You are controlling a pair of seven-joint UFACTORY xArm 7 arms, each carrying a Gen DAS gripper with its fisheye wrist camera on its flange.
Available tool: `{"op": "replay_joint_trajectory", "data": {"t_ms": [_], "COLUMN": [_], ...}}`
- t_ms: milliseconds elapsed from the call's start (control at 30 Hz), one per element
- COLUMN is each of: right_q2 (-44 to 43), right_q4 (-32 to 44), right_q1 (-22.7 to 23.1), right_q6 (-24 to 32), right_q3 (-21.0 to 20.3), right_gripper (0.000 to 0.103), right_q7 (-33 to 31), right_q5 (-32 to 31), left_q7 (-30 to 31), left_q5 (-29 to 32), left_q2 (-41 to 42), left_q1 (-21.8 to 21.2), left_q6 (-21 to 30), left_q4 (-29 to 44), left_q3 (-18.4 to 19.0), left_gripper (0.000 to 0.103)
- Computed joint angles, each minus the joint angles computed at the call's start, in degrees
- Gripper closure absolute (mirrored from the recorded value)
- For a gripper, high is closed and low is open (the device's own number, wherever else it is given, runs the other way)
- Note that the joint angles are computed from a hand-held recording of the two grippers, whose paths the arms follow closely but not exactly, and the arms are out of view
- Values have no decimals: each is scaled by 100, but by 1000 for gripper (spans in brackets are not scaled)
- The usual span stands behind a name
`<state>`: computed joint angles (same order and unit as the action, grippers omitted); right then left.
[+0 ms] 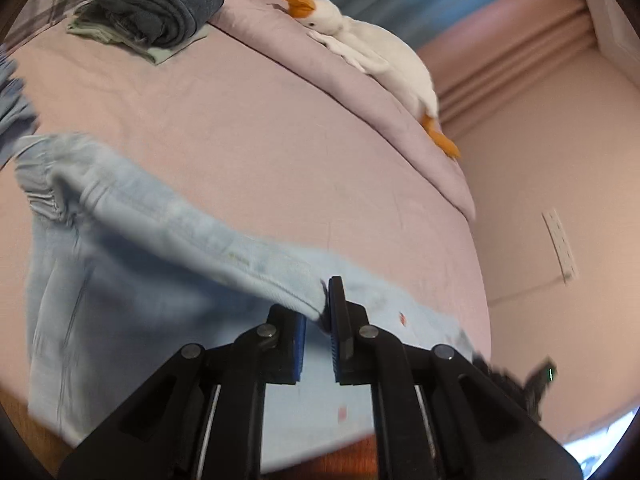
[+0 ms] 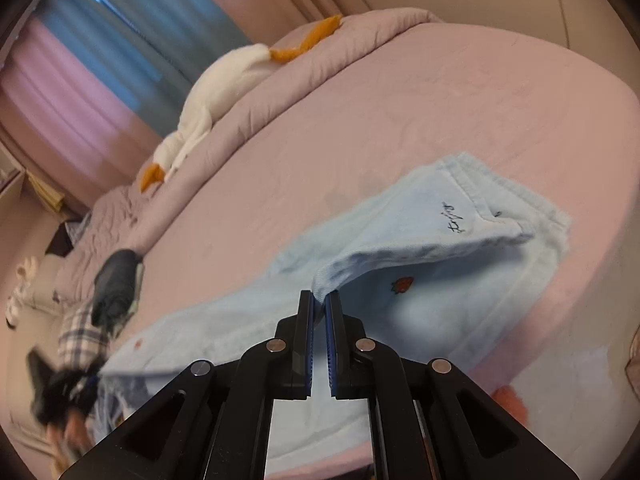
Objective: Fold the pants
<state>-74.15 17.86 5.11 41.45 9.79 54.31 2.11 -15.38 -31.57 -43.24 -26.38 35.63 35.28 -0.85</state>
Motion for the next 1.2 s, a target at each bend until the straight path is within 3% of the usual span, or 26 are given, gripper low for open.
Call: {"op": "replay_joint_trajectory", "data": {"t_ms": [200,233,367,400,467,500,533,567,667,767,867,933,1033,1100,1200], "right_q2": [-302,-338,-459,-447,-547,-595,-654,-700,-918,-1200,-893,-455,-26,-8,-302], "right_q4": [-423,-537,-790,-775,-838,-865,-883,-844,-827,-1105,-997,-749,-399,-76,165], "right_q1": [137,179,207,163,87,32,-64,-217,-531,-705,-977,-1049,-912,-1034,-1339], "right_q6": [608,608,563,629,598,581,595,688,801,359,157,-57,-656,-843,-583], "right_q3": [10,-18,-262,-294,-357,-396,-396,-328,-341,-852,-984,-959,-1045,-831,-571], "right_gripper": [97,97,97,93,89,79,67,63,62,62,63,97,97,97,98], "right_q7": [279,330,336,343,304,303,350,438,498,361,188,-27,-392,-615,-692], "right_q5": [179,235,319,321,305,307,301,242,42,151,170,90,148,-30,-263], "left_q7": [-693,-763,-1042,-1141,-1293,-1239,-1270,-1320,-1367,-1199,-914,-830,-674,-523,-423], "left_q5": [392,348,625,801,1057,1098,1162,1226,1161,1051,1415,1160,1147,977,966], "left_q2": [-667,-706,-815,-864,-962,-923,-919,-920,-1001,-940,-605,-526,-726,-1086,-1266], "left_q1": [274,300,576,693,857,875,926,999,1019,938,1108,1009,1045,925,930], "left_q6": [1296,1300,1276,1281,1159,997,986,998,792,591,609,602,689,675,993], "left_q4": [-918,-1038,-1058,-1023,-992,-1060,-1064,-1067,-1261,-1317,-1086,-994,-752,-650,-570], "left_q3": [-266,-237,-352,-436,-517,-436,-391,-349,-165,61,-14,209,220,316,330], "left_gripper": [86,84,55,46,38,37,37,37,37,40,86,90,91,90,90]}}
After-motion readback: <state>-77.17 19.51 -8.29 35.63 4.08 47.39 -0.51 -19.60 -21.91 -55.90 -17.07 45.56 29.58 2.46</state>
